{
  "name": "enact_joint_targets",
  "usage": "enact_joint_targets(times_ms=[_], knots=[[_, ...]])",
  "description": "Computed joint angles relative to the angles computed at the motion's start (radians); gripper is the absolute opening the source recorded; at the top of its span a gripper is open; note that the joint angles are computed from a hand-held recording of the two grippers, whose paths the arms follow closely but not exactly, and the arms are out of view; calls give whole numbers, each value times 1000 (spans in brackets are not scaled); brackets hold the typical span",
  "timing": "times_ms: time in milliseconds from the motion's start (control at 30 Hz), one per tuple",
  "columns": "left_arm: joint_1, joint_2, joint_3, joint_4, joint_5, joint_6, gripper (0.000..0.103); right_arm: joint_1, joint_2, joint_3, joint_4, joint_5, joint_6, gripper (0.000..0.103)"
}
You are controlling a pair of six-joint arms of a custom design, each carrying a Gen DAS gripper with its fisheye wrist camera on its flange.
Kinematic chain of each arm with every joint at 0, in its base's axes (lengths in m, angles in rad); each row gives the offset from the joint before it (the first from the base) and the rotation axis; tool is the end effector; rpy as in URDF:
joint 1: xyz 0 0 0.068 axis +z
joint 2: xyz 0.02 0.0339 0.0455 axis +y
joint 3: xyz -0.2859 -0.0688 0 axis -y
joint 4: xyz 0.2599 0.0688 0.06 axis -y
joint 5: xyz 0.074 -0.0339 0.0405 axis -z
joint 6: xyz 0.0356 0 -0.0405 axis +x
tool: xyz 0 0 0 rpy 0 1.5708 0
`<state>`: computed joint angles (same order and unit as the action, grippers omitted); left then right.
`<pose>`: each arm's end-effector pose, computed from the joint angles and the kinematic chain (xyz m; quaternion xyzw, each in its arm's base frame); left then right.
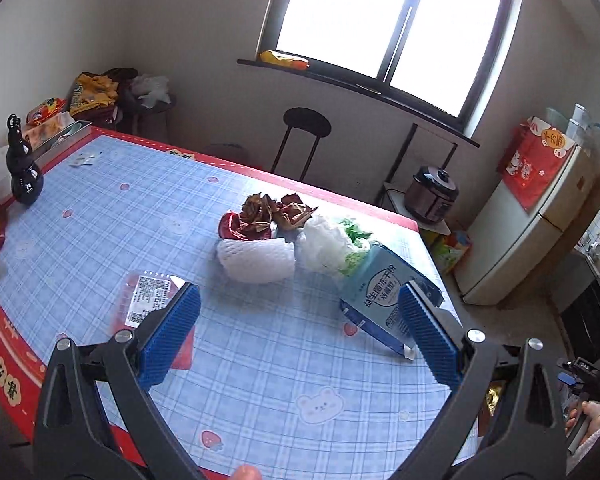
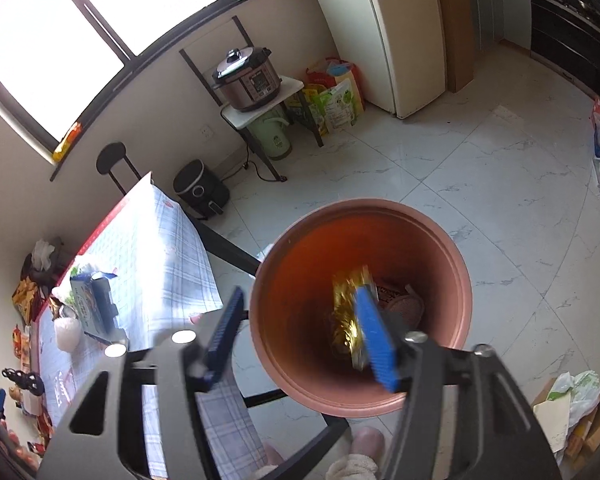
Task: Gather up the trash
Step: 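Move both tools back over the table of trash, then lower the open left tool toward the clear plastic tray with red base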
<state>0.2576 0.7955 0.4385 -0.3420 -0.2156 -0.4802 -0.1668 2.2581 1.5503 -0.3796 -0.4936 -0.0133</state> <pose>0.1602 0.0501 0.2131 -0.3673 0.8242 0.0503 0.4280 0.4829 -0.0642 0.1178 0.0139 0.9432 0.2154 0.2525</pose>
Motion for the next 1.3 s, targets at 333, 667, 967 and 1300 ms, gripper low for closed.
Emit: enact_joint_targets(times_ms=[333, 667, 967, 1300], knots=[[284, -114, -40, 0, 149, 240, 97, 153, -190, -183, 69, 41, 54, 97], [910, 132, -62, 59, 616, 596, 97, 456, -258, -333, 163, 181, 118, 97], [1234, 673, 60, 135, 804, 890, 97, 797, -134, -250, 122, 321, 194, 97], [1247, 1090, 311, 41, 842, 1025, 78, 1084, 103, 50, -3, 396, 287, 97]])
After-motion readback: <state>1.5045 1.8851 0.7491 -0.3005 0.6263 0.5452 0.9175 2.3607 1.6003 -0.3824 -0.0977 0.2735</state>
